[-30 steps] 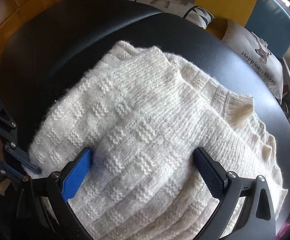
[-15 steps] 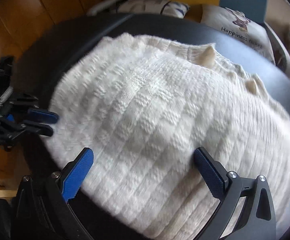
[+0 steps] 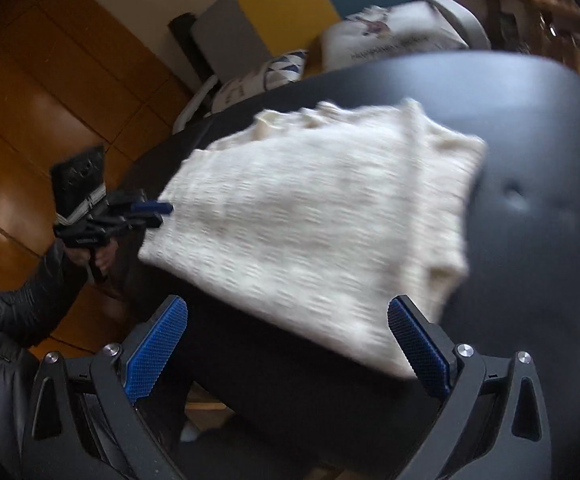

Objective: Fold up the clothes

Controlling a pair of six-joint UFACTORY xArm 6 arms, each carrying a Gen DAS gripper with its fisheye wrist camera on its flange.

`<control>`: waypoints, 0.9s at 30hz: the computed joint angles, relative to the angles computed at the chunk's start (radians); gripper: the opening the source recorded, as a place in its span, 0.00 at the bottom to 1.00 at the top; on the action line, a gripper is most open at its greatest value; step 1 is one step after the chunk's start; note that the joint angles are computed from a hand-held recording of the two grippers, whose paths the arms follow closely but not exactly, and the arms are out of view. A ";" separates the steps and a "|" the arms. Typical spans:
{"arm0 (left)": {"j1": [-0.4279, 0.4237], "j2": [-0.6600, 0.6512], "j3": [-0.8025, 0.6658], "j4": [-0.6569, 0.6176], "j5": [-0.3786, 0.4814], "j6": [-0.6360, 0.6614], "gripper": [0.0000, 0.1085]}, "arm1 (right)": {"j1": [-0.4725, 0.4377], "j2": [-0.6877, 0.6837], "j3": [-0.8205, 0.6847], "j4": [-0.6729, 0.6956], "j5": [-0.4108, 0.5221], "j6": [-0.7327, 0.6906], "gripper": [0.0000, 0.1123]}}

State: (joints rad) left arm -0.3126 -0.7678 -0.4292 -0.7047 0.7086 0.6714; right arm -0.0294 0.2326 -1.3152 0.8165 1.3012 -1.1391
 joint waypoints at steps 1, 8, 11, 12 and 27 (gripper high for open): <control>-0.044 0.070 -0.055 0.032 -0.026 -0.008 0.21 | -0.013 0.033 -0.031 0.000 0.016 -0.003 0.91; -0.173 0.448 -0.391 0.233 -0.082 0.019 0.24 | -0.055 0.265 -0.271 0.017 0.255 -0.048 0.91; -0.195 0.584 -0.525 0.278 -0.056 0.089 0.25 | -0.054 0.344 -0.364 -0.004 0.371 -0.071 0.91; -0.201 0.617 -0.556 0.289 -0.045 0.108 0.25 | -0.052 0.364 -0.389 -0.012 0.404 -0.077 0.91; -0.300 0.945 -0.895 0.578 0.190 0.399 0.26 | -0.005 0.532 -0.673 -0.134 0.724 -0.167 0.91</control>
State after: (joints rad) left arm -0.6124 0.1771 -1.3242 -0.1268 0.8990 1.0700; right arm -0.0343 0.7643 -1.9882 0.6822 2.0248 -1.3061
